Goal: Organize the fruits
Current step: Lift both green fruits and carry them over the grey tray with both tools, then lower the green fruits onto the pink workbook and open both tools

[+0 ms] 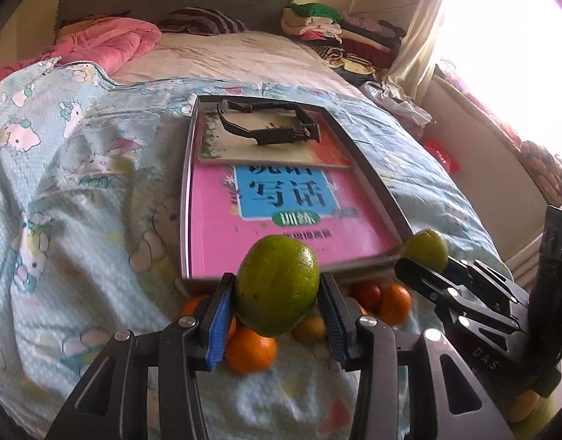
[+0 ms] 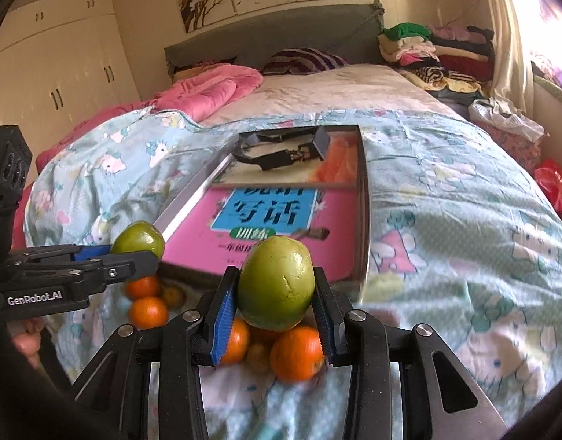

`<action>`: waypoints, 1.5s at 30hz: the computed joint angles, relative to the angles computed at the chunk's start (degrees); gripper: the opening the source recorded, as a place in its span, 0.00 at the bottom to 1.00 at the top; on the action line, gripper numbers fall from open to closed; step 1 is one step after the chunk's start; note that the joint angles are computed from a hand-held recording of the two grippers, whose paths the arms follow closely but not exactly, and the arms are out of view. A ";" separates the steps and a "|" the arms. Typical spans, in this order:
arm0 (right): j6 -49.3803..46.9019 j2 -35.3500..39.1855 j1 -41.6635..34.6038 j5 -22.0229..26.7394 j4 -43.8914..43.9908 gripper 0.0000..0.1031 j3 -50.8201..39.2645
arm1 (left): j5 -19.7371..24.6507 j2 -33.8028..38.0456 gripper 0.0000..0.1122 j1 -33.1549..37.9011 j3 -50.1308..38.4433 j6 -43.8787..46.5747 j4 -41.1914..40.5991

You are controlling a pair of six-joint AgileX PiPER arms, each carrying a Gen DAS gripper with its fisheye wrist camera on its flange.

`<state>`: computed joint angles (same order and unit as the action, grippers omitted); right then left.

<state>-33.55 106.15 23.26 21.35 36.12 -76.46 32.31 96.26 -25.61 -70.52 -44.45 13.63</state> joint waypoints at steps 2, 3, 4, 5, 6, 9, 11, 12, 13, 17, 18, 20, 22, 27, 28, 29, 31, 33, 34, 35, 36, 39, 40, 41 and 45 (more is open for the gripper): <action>0.70 1.32 -0.03 0.49 -0.67 0.38 -2.16 | -0.48 1.20 0.40 1.14 -1.14 1.68 -1.60; 0.94 2.10 -0.01 0.67 -0.96 0.38 -3.37 | -0.79 1.84 0.40 1.50 -1.55 2.21 -1.79; 2.30 2.93 0.12 0.83 -2.43 0.38 -4.67 | -0.56 2.73 0.40 1.66 -2.29 1.98 -1.18; 3.38 3.71 0.25 1.09 -3.59 0.38 -5.76 | -0.20 3.86 0.40 1.80 -3.29 1.52 -0.29; 4.49 4.63 0.32 1.55 -4.72 0.38 -7.03 | -0.27 4.92 0.40 2.13 -4.08 1.64 -0.22; 7.60 7.42 0.47 3.13 -8.00 0.38 -10.92 | -0.83 7.21 0.40 2.87 -5.56 3.24 -1.66; 9.26 9.22 0.71 3.84 -9.97 0.38 -13.11 | -0.82 8.74 0.40 2.72 -6.54 2.81 -0.29; 10.43 10.16 0.87 4.37 -11.30 0.38 -14.37 | -0.99 9.48 0.40 2.73 -6.88 2.95 -0.02; 10.94 10.85 1.01 4.64 -12.06 0.38 -15.08 | -1.12 10.18 0.40 2.84 -7.15 3.01 -0.05; 14.32 13.38 2.05 5.31 -16.55 0.38 -17.76 | -1.65 11.43 0.40 2.32 -7.08 1.35 2.85; 15.27 13.89 2.30 5.70 -17.77 0.38 -18.41 | -1.89 11.54 0.40 2.32 -7.02 1.44 3.11; 17.31 15.40 2.88 7.15 -20.68 0.39 -20.33 | -2.87 11.50 0.40 2.48 -6.34 1.35 3.66; 18.39 16.30 3.35 7.66 -22.67 0.39 -21.27 | -3.08 11.60 0.40 2.31 -5.95 0.42 5.55; 20.24 18.49 4.03 9.06 -25.92 0.39 -24.44 | -4.07 11.49 0.40 2.47 -5.31 0.81 5.89; 19.88 18.68 3.93 9.23 -25.52 0.39 -24.75 | -4.34 11.42 0.40 2.62 -5.11 1.22 5.55; 19.43 18.86 3.81 9.23 -24.92 0.39 -24.92 | -4.62 11.42 0.40 2.72 -5.00 1.43 5.39; 19.09 18.91 3.77 8.77 -24.67 0.39 -24.77 | -4.64 11.55 0.40 2.80 -5.17 1.82 5.12; 18.61 18.54 3.73 8.25 -24.27 0.39 -24.03 | -4.70 11.57 0.40 2.88 -5.18 2.01 4.97; 18.22 18.57 3.69 8.08 -23.92 0.39 -23.98 | -4.68 11.56 0.40 2.87 -5.19 1.99 4.96; 18.00 18.44 3.67 7.92 -23.69 0.39 -23.73 | -4.71 11.51 0.40 2.87 -5.12 2.01 4.98; 17.93 18.34 3.69 7.68 -23.72 0.39 -23.51 | -4.78 11.47 0.40 2.87 -5.03 2.01 4.97; 17.61 18.00 3.79 6.93 -23.54 0.40 -22.76 | -4.70 11.51 0.40 2.75 -5.11 1.64 5.45; 17.75 17.94 3.84 6.85 -23.66 0.40 -22.65 | -4.75 11.51 0.40 2.72 -5.10 1.53 5.52; 17.78 17.91 3.86 6.66 -23.74 0.41 -22.54 | -4.72 11.53 0.40 2.67 -5.12 1.48 5.56; 17.79 17.48 3.90 5.93 -23.32 0.41 -21.71 | -4.74 11.52 0.40 2.70 -5.06 1.71 5.29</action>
<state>-15.76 123.63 27.16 27.28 12.80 -98.16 27.57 107.78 -22.91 -75.58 -42.73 18.92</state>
